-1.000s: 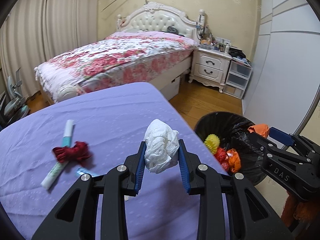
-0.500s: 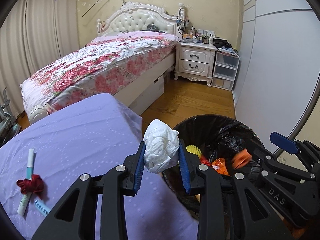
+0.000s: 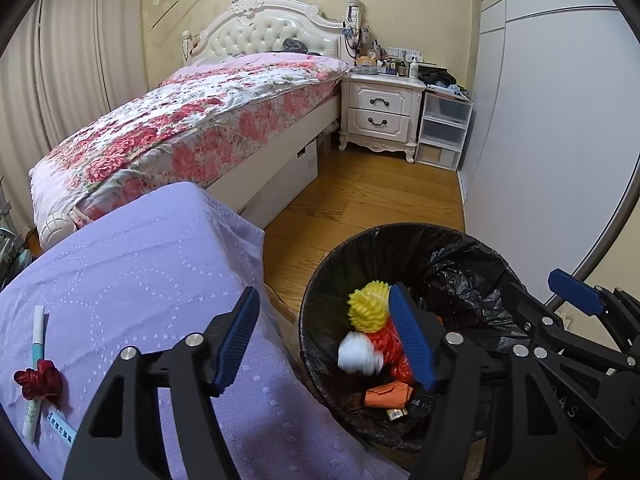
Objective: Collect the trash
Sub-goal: 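Open both grippers to drop the tissue and cloth into the bin, then move both grippers back over the table of trash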
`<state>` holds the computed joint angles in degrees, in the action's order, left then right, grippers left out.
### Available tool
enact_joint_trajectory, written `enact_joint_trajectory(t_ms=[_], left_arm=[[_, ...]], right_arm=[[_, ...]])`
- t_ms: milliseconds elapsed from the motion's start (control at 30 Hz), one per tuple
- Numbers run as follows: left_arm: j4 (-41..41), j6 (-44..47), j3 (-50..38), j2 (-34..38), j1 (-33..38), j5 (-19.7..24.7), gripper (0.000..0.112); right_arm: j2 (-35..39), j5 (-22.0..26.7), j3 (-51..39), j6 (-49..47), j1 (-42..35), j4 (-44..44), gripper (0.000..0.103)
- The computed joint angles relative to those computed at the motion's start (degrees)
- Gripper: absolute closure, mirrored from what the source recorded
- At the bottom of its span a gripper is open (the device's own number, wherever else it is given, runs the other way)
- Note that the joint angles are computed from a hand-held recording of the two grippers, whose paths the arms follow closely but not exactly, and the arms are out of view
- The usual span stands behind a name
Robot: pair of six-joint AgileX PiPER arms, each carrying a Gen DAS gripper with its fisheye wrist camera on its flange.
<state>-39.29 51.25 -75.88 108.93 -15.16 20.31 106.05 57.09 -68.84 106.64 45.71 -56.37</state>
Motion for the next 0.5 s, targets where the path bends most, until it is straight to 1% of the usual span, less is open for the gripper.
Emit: enact_joint_trajectory(t_ms=[67,267,500], left_arm=[[-0.07,-0.18,0.23,-0.24,0.01,-0.15,0.041],[0.9,-1.74,0.99,-1.65,0.88,-0.24,0.039],[-1.74,1.03,4.32,-4.98,4.85,-0.2,0.038]], right_arm=[[-0.01,0.0,0.03,0.02,-0.03,-0.07,0.047],[-0.64,0.18,0.5,0.7,0.48,-0.38,0.047],[-0.05,0.32,-2.12,-0.64,2.5,-0.08,0.047]])
